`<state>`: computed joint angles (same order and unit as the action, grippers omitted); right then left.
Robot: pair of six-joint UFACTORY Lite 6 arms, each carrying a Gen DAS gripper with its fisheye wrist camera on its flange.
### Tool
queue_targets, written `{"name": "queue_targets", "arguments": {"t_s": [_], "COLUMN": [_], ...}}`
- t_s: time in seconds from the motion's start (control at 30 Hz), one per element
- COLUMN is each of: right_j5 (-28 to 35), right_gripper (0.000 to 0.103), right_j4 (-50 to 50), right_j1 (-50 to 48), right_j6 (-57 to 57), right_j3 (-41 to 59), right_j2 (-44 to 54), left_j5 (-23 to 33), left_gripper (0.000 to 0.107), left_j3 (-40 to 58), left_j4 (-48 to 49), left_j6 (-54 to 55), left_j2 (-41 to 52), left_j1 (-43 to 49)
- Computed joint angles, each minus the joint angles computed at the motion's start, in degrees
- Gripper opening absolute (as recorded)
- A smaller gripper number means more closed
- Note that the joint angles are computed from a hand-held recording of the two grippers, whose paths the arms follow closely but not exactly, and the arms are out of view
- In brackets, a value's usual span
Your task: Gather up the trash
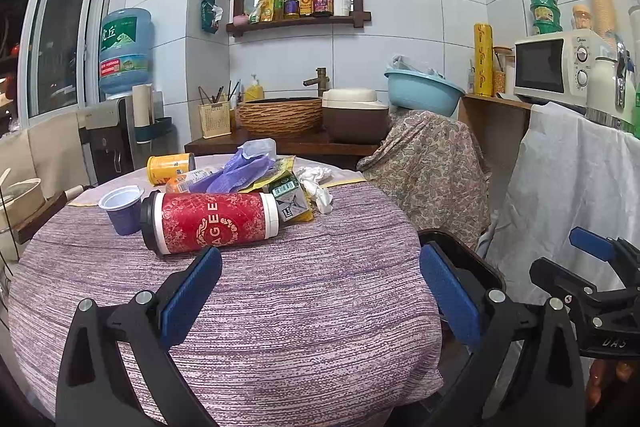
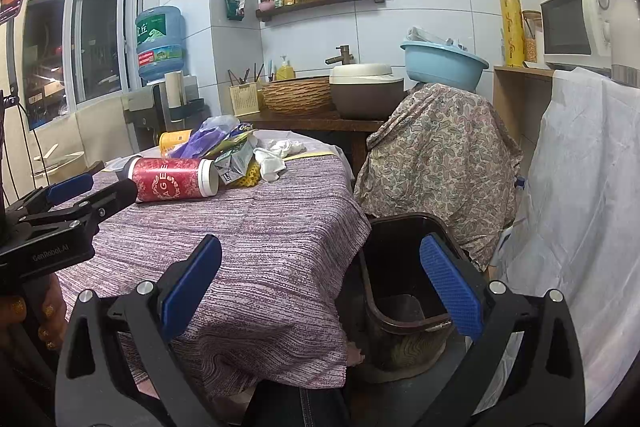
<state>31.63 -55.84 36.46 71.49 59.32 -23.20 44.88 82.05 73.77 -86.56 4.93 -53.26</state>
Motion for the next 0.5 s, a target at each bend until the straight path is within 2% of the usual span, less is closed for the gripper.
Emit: {"name": "queue_targets", "arguments": {"t_s": [0.5], "right_j5": [-0.61], "right_gripper": [0.098], "right_j4": [1.28], "right_j1": [-0.66], "right_j6": [-0.63], "right_j3": [0.01], "right_j2": [0.15], "left_j5": [-0.37], "left_gripper": [0.098], "left_j3": [-0.20], "left_j4": [-0.46], "left_j6": [0.48], "left_j2": [-0.07], "left_j1": [0.25]}}
